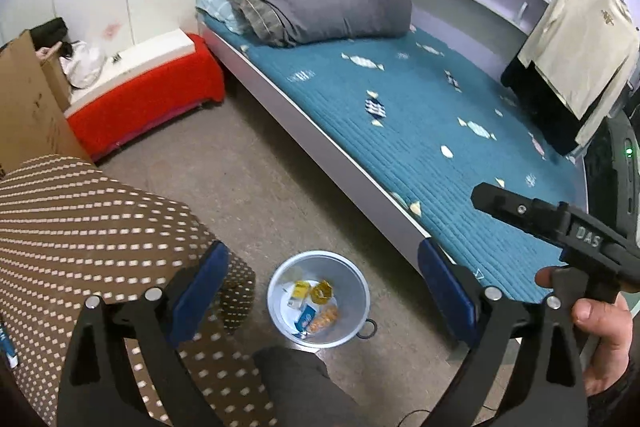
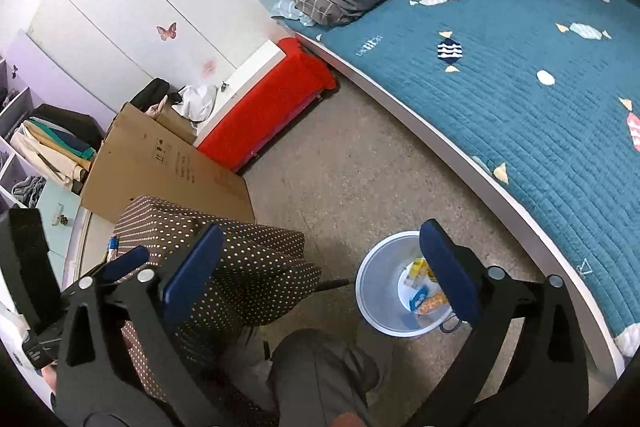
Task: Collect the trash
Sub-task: 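Return both tools to the table and grasp the white-gold box with the right tool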
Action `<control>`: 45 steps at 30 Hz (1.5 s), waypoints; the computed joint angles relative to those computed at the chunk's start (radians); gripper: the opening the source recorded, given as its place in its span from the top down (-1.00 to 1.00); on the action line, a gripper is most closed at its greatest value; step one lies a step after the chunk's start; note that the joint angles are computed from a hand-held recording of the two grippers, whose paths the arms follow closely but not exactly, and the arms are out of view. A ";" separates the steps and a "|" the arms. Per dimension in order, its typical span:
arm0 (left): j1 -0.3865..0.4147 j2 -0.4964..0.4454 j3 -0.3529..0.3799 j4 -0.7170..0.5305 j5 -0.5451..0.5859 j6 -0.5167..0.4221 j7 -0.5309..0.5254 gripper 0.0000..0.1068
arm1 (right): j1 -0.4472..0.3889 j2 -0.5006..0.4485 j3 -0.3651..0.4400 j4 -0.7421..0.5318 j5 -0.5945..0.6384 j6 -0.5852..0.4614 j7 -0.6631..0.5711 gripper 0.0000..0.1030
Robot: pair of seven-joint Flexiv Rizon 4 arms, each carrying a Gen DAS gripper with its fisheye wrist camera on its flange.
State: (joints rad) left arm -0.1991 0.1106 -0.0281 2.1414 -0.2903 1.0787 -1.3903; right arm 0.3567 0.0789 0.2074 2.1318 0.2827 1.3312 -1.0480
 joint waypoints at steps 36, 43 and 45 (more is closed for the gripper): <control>0.175 0.486 0.106 0.189 0.152 0.010 -0.150 -0.76 | 0.147 -0.033 0.101 -0.174 -0.387 -0.024 0.159 -0.88; 0.283 0.618 0.139 0.232 0.218 -0.030 -0.173 -0.76 | 0.210 -0.101 0.125 -0.256 -0.408 -0.051 0.135 -0.88; 0.320 0.664 0.159 0.253 0.237 -0.050 -0.178 -0.76 | 0.231 -0.125 0.134 -0.285 -0.402 -0.062 0.115 -0.88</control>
State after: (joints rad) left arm 0.1209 0.7742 0.1313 2.3945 -0.0537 1.0285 -1.5685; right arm 0.5875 -0.0457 0.3413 1.8468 -0.1197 1.2691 -0.9328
